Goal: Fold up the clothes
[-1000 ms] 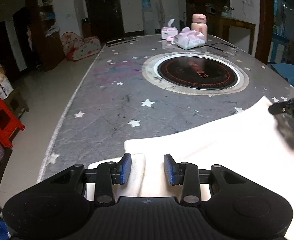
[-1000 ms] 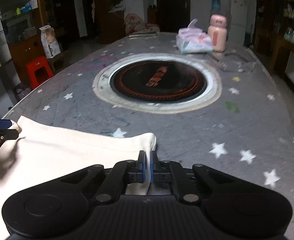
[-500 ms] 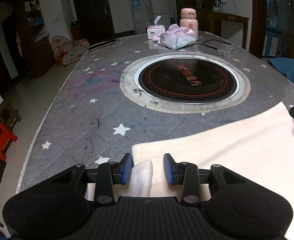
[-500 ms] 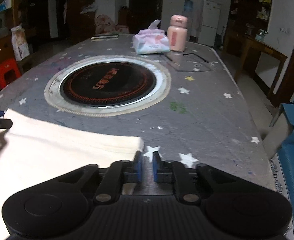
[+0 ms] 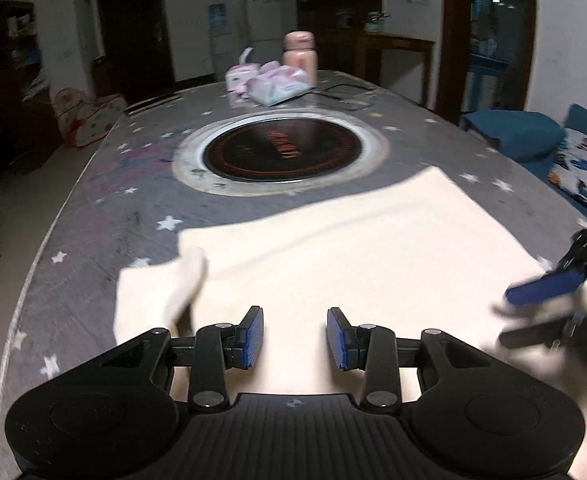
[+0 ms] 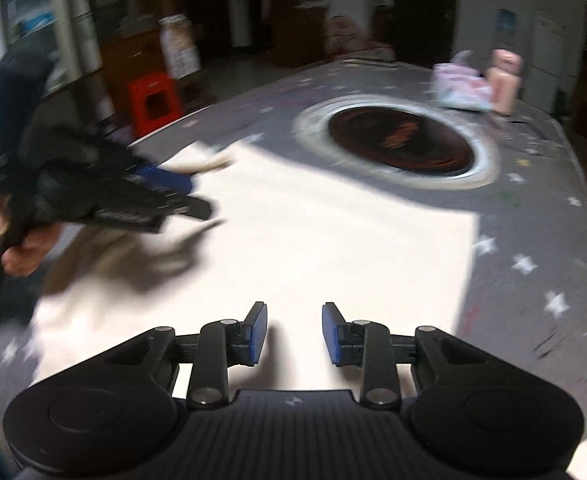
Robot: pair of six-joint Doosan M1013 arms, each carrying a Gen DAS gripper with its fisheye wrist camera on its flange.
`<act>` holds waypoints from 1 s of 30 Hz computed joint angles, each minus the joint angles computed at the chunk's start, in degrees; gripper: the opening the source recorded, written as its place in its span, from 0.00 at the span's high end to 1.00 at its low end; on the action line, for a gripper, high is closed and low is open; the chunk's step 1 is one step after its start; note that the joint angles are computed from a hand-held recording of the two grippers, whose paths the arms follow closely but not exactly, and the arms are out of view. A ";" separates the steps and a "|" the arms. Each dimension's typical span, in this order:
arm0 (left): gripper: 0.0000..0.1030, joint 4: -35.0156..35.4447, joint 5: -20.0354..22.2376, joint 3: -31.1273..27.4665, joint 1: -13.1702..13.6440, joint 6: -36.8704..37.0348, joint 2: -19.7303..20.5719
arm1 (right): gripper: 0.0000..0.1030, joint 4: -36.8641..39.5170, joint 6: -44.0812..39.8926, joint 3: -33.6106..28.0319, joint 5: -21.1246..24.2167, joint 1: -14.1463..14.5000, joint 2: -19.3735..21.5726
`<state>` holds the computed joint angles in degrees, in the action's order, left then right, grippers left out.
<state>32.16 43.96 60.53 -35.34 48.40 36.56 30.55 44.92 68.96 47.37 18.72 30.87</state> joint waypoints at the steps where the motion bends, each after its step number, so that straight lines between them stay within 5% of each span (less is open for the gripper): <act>1: 0.62 0.47 -0.57 0.92 -0.32 -0.71 -0.47 | 0.71 0.47 -1.44 1.29 0.32 0.20 -0.80; 5: 0.62 3.11 -2.69 4.39 -1.59 -3.92 -2.17 | 0.70 1.47 -6.01 5.84 0.64 0.94 -3.54; 12: 0.56 9.49 -2.23 7.41 -3.45 -7.38 -2.95 | 0.69 3.15 -11.11 14.09 -6.83 1.74 -8.32; 16: 0.51 13.83 -2.16 8.47 -3.95 -10.20 -3.05 | 0.60 5.60 -11.00 15.49 -7.19 0.97 -9.41; 24: 0.51 15.63 -2.09 8.66 -4.59 -12.96 -3.61 | 0.61 11.78 -8.88 18.10 -8.46 -1.99 -11.75; 27: 0.51 14.14 -4.53 8.90 -4.79 -12.20 -4.07 | 0.61 7.46 -2.82 18.91 -15.45 -2.75 -12.84; 30: 0.51 10.38 -7.87 9.04 -5.04 -8.37 -4.32 | 0.61 -7.63 12.14 18.64 -22.01 -2.77 -12.37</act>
